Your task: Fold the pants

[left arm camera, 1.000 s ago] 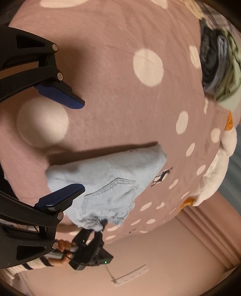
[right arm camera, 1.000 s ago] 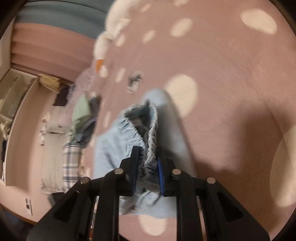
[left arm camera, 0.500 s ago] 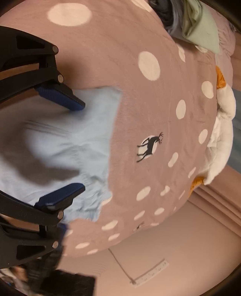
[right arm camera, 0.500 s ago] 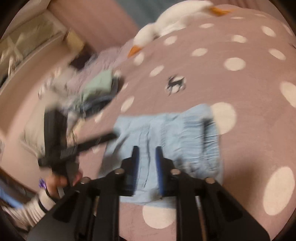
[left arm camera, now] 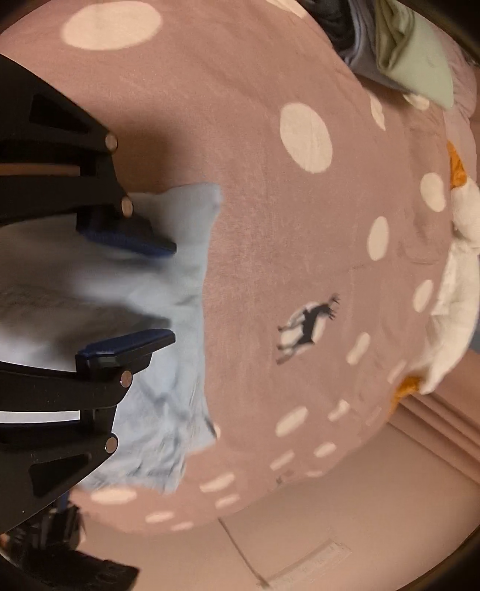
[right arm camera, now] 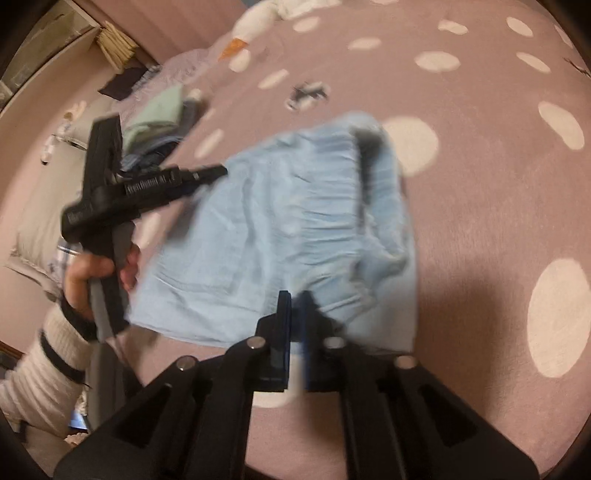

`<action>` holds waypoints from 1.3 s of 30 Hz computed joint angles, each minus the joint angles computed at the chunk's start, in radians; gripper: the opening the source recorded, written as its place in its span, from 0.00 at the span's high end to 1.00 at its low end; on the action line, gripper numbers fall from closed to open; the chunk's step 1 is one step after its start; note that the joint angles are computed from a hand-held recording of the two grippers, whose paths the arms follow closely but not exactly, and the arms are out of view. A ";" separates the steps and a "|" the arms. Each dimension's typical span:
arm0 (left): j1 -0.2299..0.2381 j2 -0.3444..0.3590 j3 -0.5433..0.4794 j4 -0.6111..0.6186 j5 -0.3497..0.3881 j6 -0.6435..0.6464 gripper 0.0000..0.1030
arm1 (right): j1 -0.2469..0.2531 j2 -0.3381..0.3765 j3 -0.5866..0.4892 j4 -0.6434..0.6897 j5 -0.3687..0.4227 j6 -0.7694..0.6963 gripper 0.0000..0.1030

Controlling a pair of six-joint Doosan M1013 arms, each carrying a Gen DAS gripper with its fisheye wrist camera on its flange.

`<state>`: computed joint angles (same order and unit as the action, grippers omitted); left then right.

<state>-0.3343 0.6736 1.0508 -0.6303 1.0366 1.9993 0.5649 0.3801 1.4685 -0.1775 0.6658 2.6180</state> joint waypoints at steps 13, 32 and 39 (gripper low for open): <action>0.045 -0.139 0.271 -0.084 0.008 0.192 0.61 | -0.023 0.175 -0.251 0.042 0.161 -0.192 0.87; 0.063 -0.186 0.346 -0.111 0.007 0.202 0.61 | -0.038 0.444 -0.695 0.117 0.424 -0.483 0.82; 0.062 -0.195 0.361 -0.143 -0.007 0.188 0.60 | -0.029 0.316 -0.497 0.096 0.201 -0.373 0.68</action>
